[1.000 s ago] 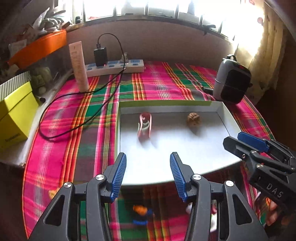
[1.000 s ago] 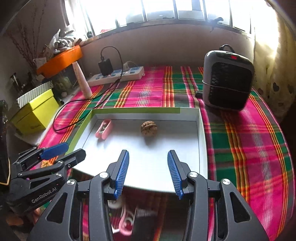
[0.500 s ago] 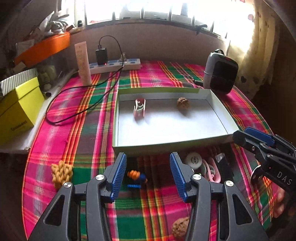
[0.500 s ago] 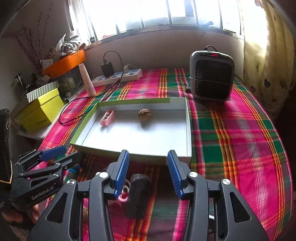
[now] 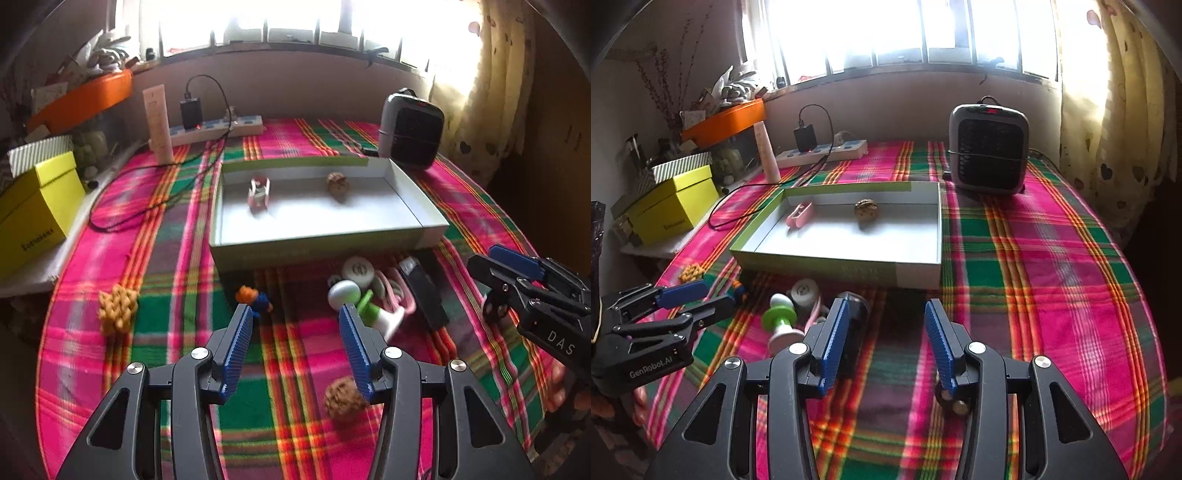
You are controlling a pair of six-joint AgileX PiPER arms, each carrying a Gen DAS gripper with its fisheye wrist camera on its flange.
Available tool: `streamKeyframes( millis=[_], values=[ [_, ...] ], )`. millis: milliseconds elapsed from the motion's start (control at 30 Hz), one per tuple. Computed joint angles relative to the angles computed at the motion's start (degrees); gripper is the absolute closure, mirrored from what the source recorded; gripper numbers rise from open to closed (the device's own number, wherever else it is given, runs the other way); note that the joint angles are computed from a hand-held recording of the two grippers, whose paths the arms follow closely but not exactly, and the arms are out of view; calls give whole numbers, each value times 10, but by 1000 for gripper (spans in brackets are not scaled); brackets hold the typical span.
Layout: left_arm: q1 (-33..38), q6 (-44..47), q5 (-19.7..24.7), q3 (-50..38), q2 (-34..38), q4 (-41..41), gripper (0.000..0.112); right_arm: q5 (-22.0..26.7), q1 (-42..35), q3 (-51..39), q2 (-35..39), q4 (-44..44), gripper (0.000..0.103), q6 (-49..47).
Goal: Organize objects
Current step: 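Withdraw both grippers from the tray toward the remaining objects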
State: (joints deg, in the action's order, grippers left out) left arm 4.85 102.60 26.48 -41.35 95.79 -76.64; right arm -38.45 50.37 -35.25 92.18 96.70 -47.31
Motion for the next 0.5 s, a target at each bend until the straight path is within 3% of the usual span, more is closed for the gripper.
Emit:
streamKeyframes(
  millis=[133,500],
  values=[
    [5,30,4,16,-4,-11,64,-16,22,20,-4,-2,59,25],
    [56,29,81,26,10,43,64,-61,65,73,-31,20,58,75]
  ],
)
